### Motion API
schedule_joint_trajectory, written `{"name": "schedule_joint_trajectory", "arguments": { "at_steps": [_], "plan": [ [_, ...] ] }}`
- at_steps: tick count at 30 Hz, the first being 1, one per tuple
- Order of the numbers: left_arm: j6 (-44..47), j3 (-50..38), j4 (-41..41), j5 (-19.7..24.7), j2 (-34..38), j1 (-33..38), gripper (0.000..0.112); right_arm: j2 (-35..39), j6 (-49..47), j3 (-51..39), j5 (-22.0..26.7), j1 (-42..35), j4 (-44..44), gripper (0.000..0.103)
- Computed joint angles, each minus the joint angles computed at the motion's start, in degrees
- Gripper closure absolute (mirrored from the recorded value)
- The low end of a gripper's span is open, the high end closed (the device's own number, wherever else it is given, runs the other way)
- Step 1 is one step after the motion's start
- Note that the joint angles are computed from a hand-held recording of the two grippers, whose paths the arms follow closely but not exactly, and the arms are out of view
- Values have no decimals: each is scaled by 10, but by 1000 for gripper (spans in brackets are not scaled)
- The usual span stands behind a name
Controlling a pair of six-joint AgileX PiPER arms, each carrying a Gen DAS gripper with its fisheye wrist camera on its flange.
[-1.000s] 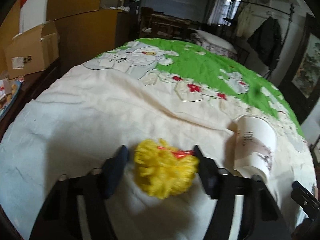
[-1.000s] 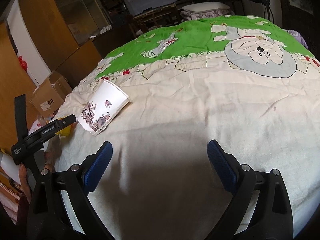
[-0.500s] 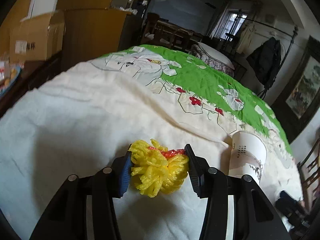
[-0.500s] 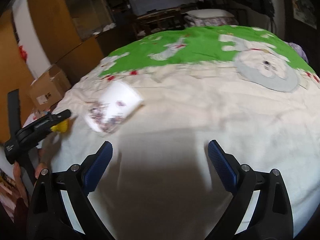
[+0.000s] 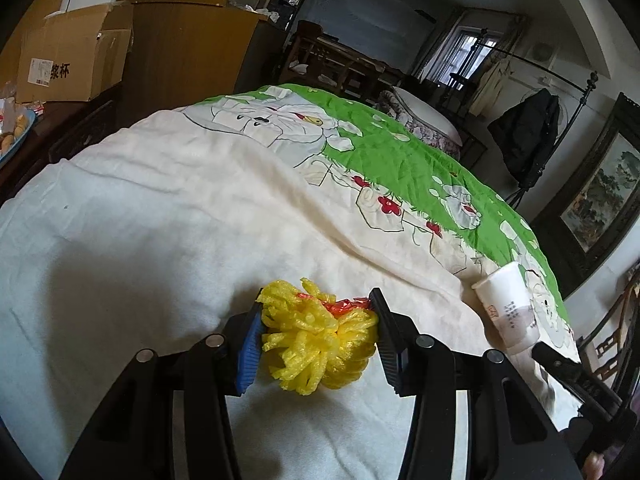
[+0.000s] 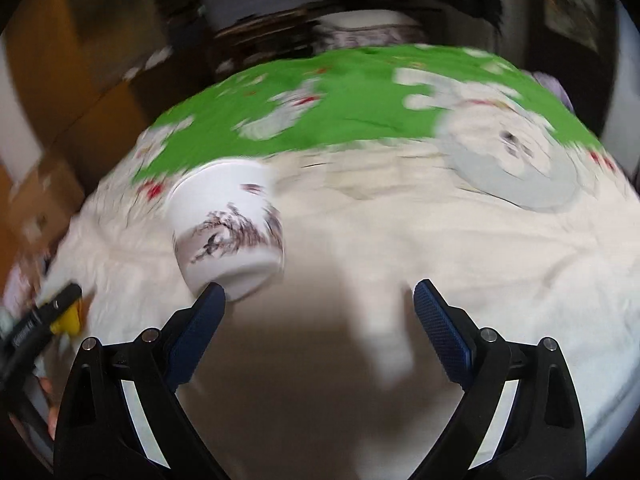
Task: Collect trash
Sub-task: 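Grasp the white bird-print paper cup with the right gripper, then carry the yarn in the left gripper while the right gripper carries the cup to the wastebasket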
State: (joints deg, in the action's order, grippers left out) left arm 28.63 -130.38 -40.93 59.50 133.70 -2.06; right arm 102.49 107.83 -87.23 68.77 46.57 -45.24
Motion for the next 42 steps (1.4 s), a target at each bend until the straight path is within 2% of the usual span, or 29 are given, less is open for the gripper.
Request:
{"name": "schedule_joint_trajectory", "arguments": {
  "at_steps": [3,8,12,18,21,30,34,36,42],
  "plan": [
    [1,-3,1,3,1,-1,63,-5,-15,8,-34,7,-19,11],
    [3,4,6,-2,-3,-3,63,60,-164,-100,-22,4,-43,11],
    [1,-7,10,5,3,-5,62,88,-242,-139,-33,-29,-14,11],
    [1,-18,23,13,9,-12,60,100,-270,-148,-85,-76,20,11],
    [-2,-25,31,17,13,-15,56,127,-314,-184,-95,-96,58,11],
    [11,16,69,-22,-7,-35,51,157,-337,-222,-67,-94,65,11],
    [19,46,89,-51,-21,-45,50,170,-343,-240,-49,-86,50,23],
    [20,50,93,-55,-23,-46,50,173,-345,-242,-47,-83,45,23],
    [22,56,82,-58,-25,-43,58,182,-348,-259,-25,-66,15,24]
  ]
}}
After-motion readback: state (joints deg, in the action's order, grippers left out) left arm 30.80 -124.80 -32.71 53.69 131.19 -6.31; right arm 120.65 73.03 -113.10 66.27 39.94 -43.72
